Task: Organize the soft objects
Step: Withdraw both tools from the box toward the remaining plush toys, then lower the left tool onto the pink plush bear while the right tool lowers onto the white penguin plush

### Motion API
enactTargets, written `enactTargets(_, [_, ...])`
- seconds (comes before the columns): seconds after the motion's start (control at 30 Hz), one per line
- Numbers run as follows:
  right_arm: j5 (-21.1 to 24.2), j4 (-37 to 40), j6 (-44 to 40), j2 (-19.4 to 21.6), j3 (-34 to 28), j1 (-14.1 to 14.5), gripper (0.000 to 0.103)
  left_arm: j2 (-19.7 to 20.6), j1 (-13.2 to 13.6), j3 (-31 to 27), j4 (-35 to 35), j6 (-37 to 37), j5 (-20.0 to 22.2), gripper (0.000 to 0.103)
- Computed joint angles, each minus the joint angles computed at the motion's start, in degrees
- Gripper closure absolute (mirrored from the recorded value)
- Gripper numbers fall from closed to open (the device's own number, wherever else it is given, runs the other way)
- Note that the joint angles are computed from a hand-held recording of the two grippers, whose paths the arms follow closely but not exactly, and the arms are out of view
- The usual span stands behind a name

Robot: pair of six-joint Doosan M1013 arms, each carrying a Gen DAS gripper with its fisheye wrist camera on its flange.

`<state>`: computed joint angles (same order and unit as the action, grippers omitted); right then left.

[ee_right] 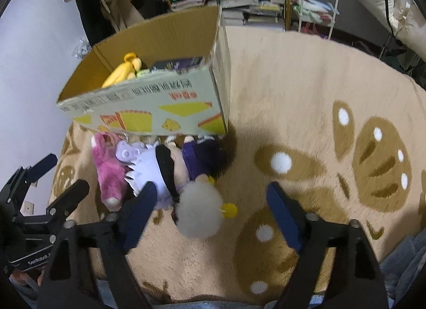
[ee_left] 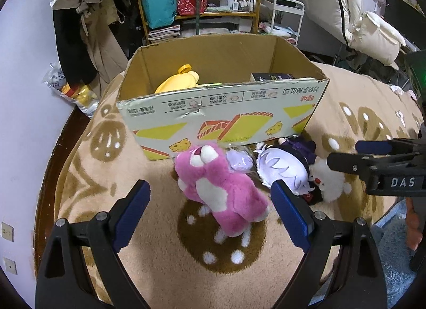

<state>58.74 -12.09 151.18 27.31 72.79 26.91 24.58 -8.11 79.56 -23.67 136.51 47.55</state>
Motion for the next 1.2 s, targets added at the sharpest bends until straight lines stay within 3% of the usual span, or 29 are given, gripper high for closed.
enactTargets(0.2, [1.4, 3.7, -2.4, 1.0, -0.5, -0.5, 0.022, 0.3, -0.6, 0.1, 1.3, -0.1, -0.7, 0.012])
enactTargets(0.63, [2.8, 9.0, -5.1, 2.9, -0.9, -1.6, 0.022, 2.1, -1.7, -0.9, 5.0, -0.5, 2.1, 0.012])
enactTargets(1.2, [3.3, 10.6, -7.3, 4.4, -2.1, -2.0, 0.022, 4.3, -1.4, -2.6, 4.7, -3.7, 5.6, 0.012])
